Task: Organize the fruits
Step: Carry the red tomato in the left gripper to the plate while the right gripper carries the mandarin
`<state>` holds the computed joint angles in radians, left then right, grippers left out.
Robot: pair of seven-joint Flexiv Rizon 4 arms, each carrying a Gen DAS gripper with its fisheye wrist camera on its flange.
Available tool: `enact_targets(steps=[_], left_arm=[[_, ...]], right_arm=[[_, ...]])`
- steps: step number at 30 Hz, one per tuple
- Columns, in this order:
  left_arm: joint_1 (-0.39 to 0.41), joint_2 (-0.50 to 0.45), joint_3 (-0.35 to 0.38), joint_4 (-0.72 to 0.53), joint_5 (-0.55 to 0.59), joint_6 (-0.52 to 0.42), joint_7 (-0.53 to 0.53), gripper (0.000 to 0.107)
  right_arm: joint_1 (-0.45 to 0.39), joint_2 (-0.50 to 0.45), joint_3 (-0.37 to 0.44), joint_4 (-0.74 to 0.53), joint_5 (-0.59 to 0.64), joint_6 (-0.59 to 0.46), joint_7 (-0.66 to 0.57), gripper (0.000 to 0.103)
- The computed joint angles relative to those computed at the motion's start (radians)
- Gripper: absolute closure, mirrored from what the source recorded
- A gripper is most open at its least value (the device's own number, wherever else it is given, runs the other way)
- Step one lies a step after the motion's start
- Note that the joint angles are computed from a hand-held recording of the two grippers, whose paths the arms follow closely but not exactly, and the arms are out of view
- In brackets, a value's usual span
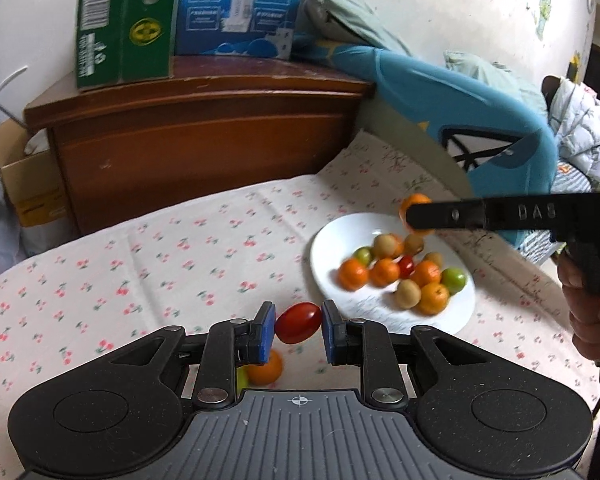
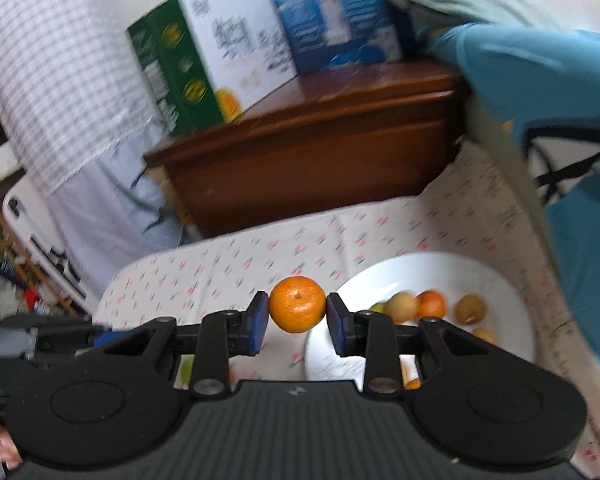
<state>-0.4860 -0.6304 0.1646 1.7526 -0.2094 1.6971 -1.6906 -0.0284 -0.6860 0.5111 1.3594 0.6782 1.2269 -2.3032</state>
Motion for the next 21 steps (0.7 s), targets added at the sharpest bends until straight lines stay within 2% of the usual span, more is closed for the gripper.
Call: enact_targets(steps=[10,21], left_arm=[[0.046,-0.057,-0.092,-0.091,-0.006,0.0,0.027,0.085],[0.06,-0.133,-0.135,-0.193,-0.013,-0.039,0.037,0.085]], right_arm=[[-0.024,-0.012,-0.015,-0.035,0.024,0.039,0.058,0.072],[-0.017,-0.026,-0.036,-0.024,-0.038,0.05,0.138,0.072]])
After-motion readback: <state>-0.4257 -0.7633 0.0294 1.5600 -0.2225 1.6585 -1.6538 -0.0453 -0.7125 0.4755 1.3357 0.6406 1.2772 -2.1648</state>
